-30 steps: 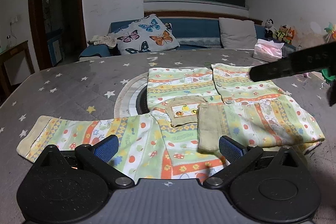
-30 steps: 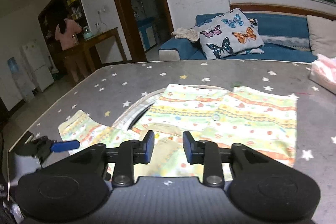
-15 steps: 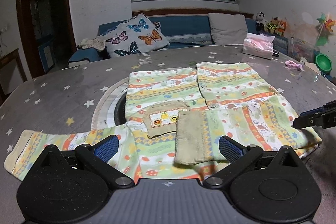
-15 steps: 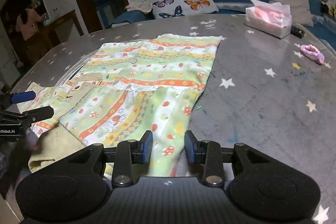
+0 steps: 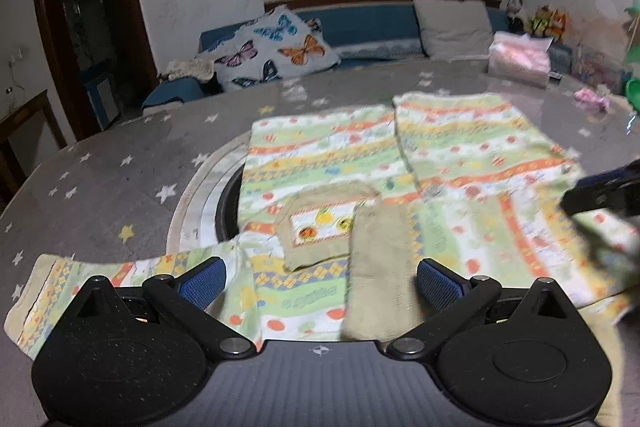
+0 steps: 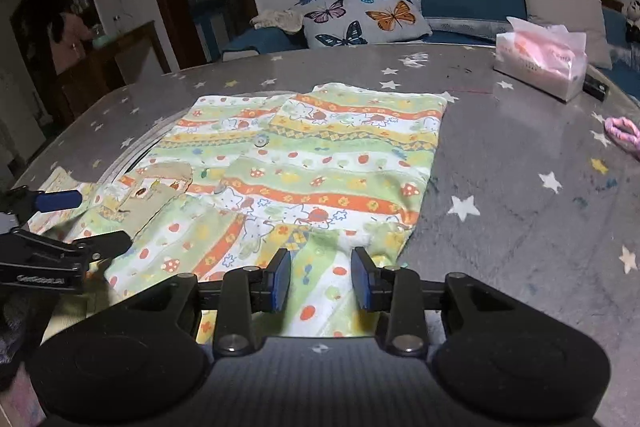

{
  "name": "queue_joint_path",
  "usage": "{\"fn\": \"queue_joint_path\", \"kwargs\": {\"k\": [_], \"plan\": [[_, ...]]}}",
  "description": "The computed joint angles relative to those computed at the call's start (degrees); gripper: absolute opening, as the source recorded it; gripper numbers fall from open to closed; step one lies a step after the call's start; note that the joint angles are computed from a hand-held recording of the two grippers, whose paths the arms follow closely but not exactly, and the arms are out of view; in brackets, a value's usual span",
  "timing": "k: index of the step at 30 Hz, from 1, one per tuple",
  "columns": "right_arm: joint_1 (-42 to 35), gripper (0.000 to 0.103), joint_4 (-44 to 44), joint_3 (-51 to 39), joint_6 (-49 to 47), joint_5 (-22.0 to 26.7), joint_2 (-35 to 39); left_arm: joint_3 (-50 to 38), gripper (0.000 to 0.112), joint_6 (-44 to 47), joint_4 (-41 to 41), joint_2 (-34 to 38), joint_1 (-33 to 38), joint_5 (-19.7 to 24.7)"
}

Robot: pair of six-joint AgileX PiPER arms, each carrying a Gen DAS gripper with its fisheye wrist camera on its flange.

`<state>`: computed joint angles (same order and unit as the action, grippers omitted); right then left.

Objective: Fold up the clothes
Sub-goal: 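Lay the sleeve flat beside the shirt body and open the right gripper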

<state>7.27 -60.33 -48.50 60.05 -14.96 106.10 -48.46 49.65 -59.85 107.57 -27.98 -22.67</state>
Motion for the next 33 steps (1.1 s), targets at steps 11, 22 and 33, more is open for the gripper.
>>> {"fn": "queue_joint_path", "kwargs": {"k": [11,22,33], "plan": [[8.93,0.046,3.15,0.33,-6.4,2.88,-2.41,6.27,0.103,-9.58,8.32,-4.56,3.84,-0.71],[19.48,0.047,20.02,-4.37,-25.4,7.33,2.2,15.21,0.102,-17.73,12.97,-11.6,16.72,-4.45],[22.11,0.05,12.88,-8.93,-17.78,9.17,5.25,16.79,0.094,-23.27,17.16,-10.8,29.18,-5.72]]}}
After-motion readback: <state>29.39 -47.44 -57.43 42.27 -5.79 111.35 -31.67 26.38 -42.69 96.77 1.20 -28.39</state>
